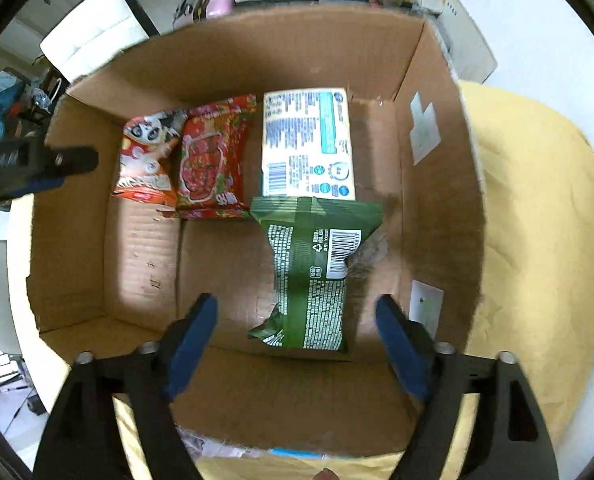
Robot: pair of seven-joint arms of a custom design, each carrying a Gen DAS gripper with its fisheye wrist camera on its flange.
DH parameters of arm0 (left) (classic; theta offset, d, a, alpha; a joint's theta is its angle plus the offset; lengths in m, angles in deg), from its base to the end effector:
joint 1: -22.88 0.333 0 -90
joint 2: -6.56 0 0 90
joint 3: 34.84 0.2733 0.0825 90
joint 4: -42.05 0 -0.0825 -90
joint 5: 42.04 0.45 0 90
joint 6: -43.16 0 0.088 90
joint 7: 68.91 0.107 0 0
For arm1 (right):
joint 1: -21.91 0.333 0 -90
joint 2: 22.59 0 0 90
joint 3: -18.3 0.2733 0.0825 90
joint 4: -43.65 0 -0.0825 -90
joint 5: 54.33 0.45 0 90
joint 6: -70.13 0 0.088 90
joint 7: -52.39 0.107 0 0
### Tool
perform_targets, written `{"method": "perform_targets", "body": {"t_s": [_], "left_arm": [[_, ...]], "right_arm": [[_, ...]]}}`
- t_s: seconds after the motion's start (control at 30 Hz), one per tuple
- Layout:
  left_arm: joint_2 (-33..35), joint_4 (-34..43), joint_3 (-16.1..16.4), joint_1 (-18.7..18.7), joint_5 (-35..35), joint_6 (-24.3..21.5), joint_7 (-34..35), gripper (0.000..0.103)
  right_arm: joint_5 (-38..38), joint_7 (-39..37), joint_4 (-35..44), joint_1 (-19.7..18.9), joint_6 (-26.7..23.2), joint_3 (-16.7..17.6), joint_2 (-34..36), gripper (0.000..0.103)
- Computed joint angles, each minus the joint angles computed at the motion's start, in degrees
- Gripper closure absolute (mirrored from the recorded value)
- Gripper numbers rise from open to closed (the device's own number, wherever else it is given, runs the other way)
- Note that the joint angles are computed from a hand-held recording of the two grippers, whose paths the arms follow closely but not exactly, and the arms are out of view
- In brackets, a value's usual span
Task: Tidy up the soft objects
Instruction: 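Withdraw both tools from the box toward the cloth and tube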
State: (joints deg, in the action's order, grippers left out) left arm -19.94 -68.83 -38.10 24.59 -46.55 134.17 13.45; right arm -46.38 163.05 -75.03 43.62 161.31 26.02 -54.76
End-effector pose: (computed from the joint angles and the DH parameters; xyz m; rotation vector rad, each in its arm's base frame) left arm 0.4911 -0.0266 0.6441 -2.3080 2.0720 -0.1895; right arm 0.3940 0.2513 0.6159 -2.2966 1.9999 0.0547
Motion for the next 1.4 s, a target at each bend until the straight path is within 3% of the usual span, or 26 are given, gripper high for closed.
{"method": "perform_targets", "body": {"t_s": [0.07, 0.13, 0.3, 0.77, 1.27, 1.4], "left_arm": [[-3.7, -2.5, -0.6, -0.1, 1.3, 1.3, -0.1, 0.024], [-7.3, -4.9, -0.6, -0.4, 1.4, 1.7, -0.2, 0.015], [-13.8, -8.6, -0.4, -1.0, 0.7, 2.2, -1.8, 0.007], [-27.5, -11.9, -2.5, -2.8, 4.6, 0.7, -4.9, 0.007], [-33.4, -11.6, -3.0, -4.0, 5.2, -2.8, -9.5, 0.007], [-35.5, -15.2, -2.6, -4.2, 3.7, -6.3, -12.0, 0.007]], "right_arm": [[-1.2, 0.7, 0.0, -0.1, 0.3, 0.6, -1.0, 0.001], [-1.8, 1.7, -0.2, -0.2, 0.5, 1.0, -2.5, 0.000], [-4.1, 2.7, 0.1, -0.1, -0.1, 2.0, -5.3, 0.000], [-6.2, 4.3, -0.7, 0.2, -3.2, 3.6, -16.0, 0.000], [-5.7, 5.5, 1.0, -0.6, -4.8, 4.6, -23.0, 0.000], [-5.0, 5.8, -2.0, -0.8, -5.5, 3.9, -26.0, 0.000]]}}
